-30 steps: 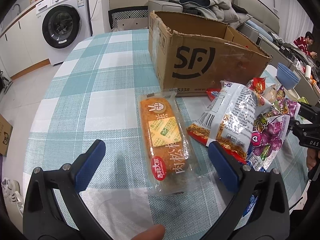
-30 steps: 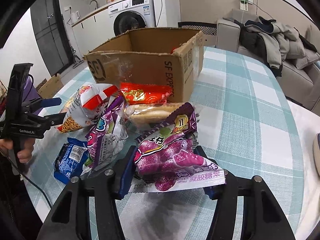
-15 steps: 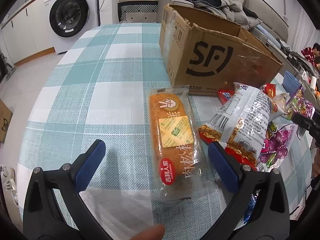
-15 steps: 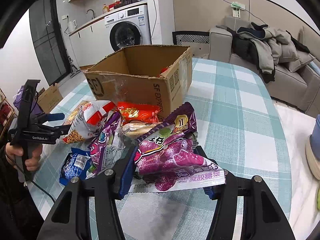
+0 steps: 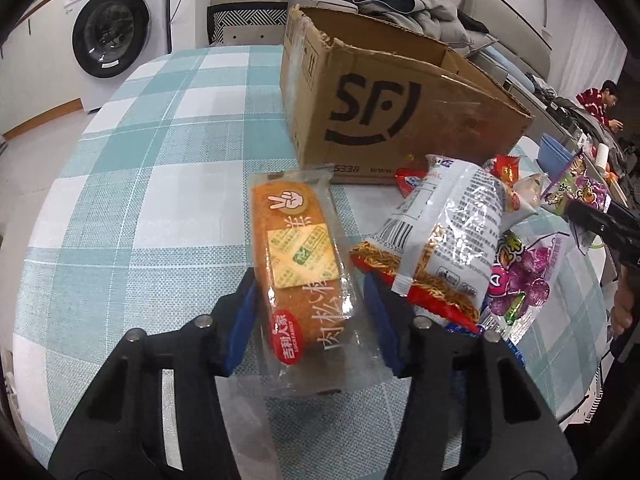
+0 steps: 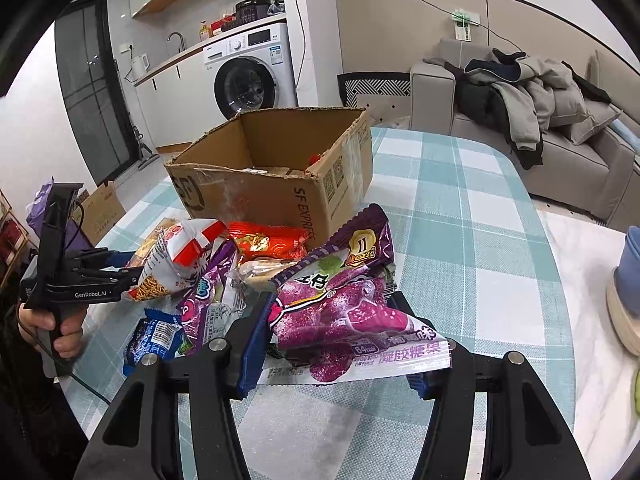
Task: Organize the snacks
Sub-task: 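Close the left tool on the bread loaf while the right tool grips the purple candy bag, then carry the bread loaf with the left tool over the box while the right tool carries the candy bag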
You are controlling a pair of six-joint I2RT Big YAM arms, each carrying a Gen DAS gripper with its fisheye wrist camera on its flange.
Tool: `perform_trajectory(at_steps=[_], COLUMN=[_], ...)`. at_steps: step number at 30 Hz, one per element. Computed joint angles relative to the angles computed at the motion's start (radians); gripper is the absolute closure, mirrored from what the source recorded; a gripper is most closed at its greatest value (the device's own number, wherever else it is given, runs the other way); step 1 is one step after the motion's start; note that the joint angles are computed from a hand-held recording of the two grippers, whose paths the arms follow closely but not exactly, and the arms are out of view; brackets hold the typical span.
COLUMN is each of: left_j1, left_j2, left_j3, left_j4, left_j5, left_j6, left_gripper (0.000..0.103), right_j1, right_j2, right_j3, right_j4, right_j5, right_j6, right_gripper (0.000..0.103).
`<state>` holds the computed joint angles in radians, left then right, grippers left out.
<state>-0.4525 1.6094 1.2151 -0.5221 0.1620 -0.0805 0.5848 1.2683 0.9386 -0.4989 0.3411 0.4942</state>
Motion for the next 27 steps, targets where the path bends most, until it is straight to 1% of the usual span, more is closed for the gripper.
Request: perform_trajectory(at_steps=[1,3,6,9,16,23,27], left_j1=[-0.003,-0.004,-0.007,-0.007,0.011,0.025,0.027], left_j2=[-0.004,-0.007,-0.014,-0.024,-0.051,-0.095,-0.131], left_j3=[-0.003,-0.005,-0.009,-0.016,-0.025,-0.036,-0.052], left_j4=[0.001,0.004,0.003,0.009,0.023,0.038,0.058], left_j5=[-0.001,-0.007,-0.018,-0.030,-0.030,-0.023,-0.016], left_j6=[-0.001,0.003,0.000,-0.007,-0.026,-0.032,-0.037], left_gripper=[0.062,0.067,0.069,0.070,0.070,0.070,0.070], right_j1=[0.002,0.004,0.006,0.005,0.004,0.014,0.024], right_j2=[0.000,-0.002,-0.002,-0.003,-0.020,-0.033,-0.042], right_j3=[0.000,-0.004,-0.005,-0.005,-0.016,-0.013,-0.011], right_j4=[0.004,0.010,0.015,0.025,0.045,0.044,0.046], right_j5=[0.000,0.000,0.001,0.002,0.013,0.035,0.051], right_j6=[0.000,0.000,0.000,-0.003,0.000,-0.001,-0.004], right_gripper=[0.046,0.046,0.046,0.046,0.046,0.046,0.046])
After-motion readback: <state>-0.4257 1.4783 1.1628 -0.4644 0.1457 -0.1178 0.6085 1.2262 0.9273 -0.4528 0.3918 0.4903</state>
